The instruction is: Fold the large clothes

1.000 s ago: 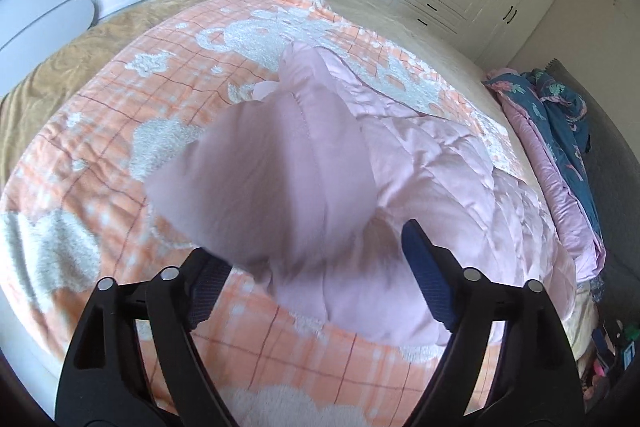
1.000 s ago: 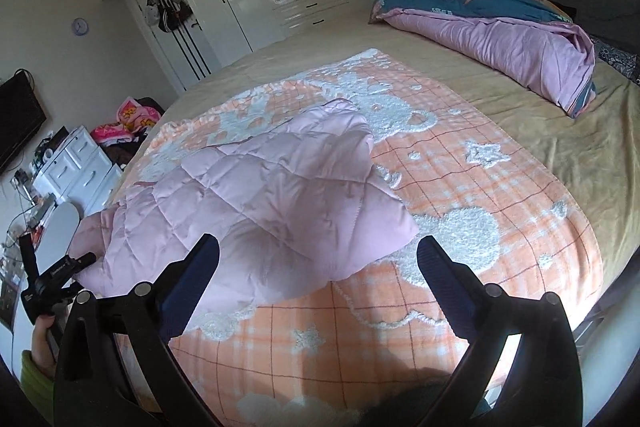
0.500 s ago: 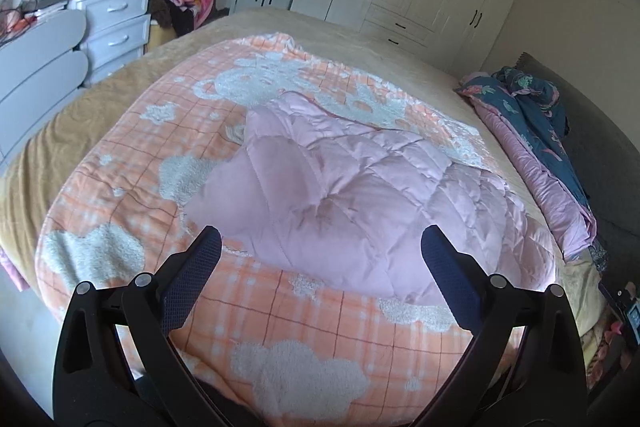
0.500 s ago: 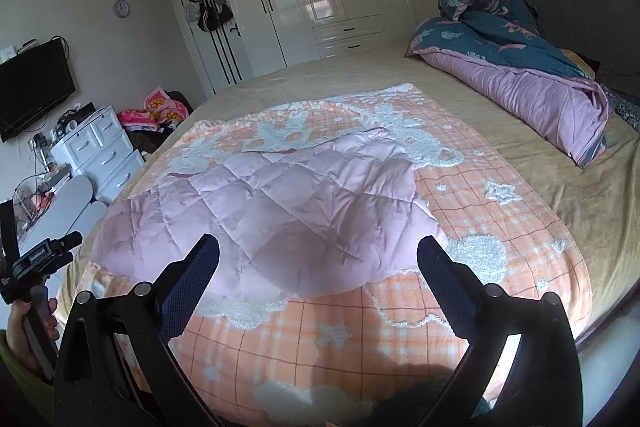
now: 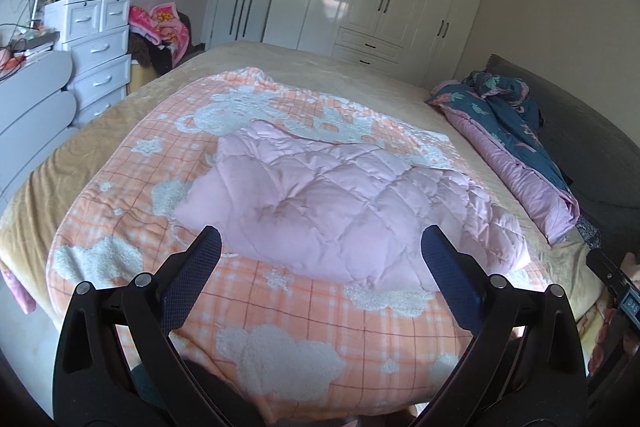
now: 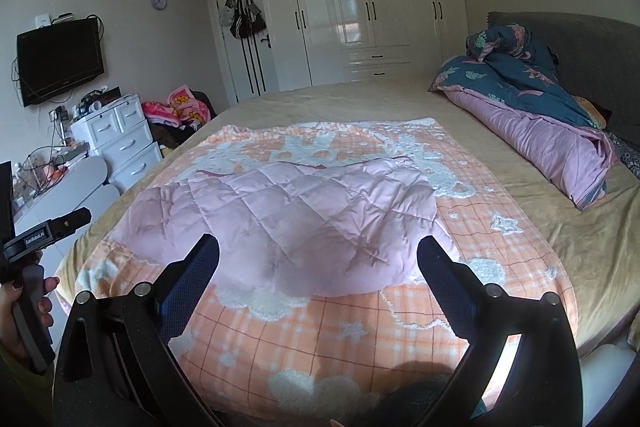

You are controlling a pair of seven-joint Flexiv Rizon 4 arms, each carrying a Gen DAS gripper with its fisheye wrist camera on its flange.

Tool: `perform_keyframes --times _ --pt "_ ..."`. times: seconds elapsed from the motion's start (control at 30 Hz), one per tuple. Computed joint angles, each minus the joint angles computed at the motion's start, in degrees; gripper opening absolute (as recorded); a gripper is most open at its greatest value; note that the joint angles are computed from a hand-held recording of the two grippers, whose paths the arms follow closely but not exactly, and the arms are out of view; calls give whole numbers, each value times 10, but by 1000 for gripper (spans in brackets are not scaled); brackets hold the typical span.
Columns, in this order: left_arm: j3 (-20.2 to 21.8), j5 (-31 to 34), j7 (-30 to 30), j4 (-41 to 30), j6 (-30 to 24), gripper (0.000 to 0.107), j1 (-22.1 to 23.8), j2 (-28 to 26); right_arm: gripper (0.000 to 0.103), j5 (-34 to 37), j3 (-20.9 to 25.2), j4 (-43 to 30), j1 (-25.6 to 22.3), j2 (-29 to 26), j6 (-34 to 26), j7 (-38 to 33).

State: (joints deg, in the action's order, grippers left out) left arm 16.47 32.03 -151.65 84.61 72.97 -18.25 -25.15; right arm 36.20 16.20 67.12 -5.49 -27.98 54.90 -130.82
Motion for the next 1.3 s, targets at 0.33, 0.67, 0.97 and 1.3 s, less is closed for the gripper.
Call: perform_keyframes --times 0.33,0.67,0.97,1.3 --pt "4 11 -9 -11 18 94 -24 -23 99 15 7 50 4 18 66 -61" --pt "-3 -29 38 -21 19 94 -26 -59 99 1 11 75 12 -2 85 -56" --pt "14 -53 51 -30 10 94 -34 -83 99 -35 22 76 24 -32 100 -34" --pt "14 -83 67 -35 -4 94 -28 -96 99 -71 29 59 27 -55 91 -1"
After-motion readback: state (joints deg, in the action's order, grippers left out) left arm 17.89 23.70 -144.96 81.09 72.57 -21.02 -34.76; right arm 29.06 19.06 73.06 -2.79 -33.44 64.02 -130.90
